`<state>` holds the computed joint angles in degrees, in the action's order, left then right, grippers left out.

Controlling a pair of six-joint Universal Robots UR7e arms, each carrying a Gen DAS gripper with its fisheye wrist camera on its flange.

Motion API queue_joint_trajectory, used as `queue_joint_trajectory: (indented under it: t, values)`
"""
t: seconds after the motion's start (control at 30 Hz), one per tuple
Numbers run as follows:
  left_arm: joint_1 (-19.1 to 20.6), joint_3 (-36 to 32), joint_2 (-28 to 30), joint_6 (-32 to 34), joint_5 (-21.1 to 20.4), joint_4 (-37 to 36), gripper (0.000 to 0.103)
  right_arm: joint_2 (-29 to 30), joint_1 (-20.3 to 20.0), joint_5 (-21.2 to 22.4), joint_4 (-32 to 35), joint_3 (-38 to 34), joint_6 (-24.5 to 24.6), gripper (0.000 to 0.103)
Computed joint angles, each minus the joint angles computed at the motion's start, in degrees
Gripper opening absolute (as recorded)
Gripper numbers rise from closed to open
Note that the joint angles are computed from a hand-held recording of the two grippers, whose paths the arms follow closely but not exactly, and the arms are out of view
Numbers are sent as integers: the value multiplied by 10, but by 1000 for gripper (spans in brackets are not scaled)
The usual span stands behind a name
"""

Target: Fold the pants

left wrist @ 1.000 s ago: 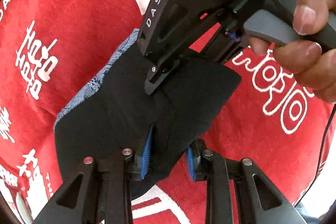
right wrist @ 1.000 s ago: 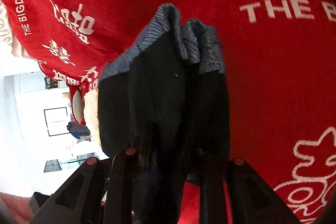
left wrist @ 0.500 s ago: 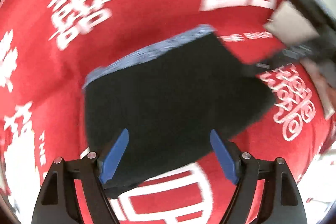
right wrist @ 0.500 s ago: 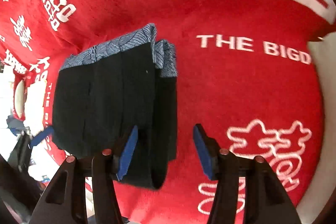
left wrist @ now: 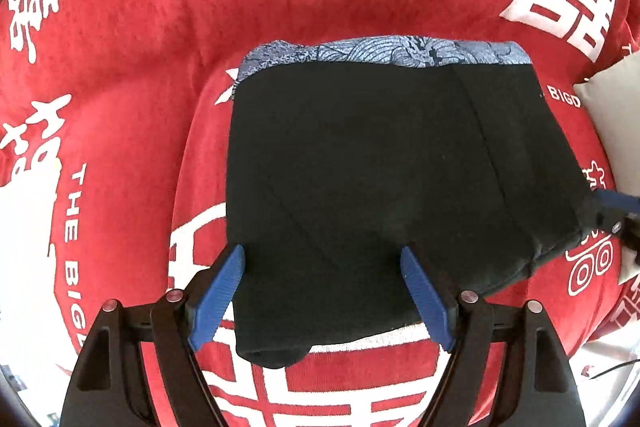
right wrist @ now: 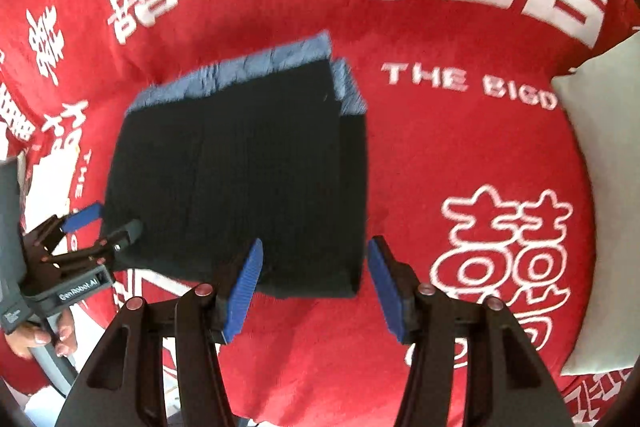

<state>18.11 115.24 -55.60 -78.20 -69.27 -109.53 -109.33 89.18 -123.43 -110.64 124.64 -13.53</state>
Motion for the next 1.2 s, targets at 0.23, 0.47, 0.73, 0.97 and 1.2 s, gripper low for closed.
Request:
queue_joint_trajectory:
  t: [0.23,0.47,0.73,0.97,1.2]
  values:
    - [13,4,2,4,-1,-16,87,6,-13,-17,-12,26,-4,59]
    - [16,6,0,6,0,-18,87,2,-18,-13,-12,27,-18,59]
    - [19,0,9,13,-2,-11,87,0,-30,-14,-22,32,-32,64]
    - [13,20,-26,20,25,-16,87,-13,-61,46,9,2,-44,66]
    - [67,77,-94,82,18,-140,87,11,-155,184,49,-66,-76,72]
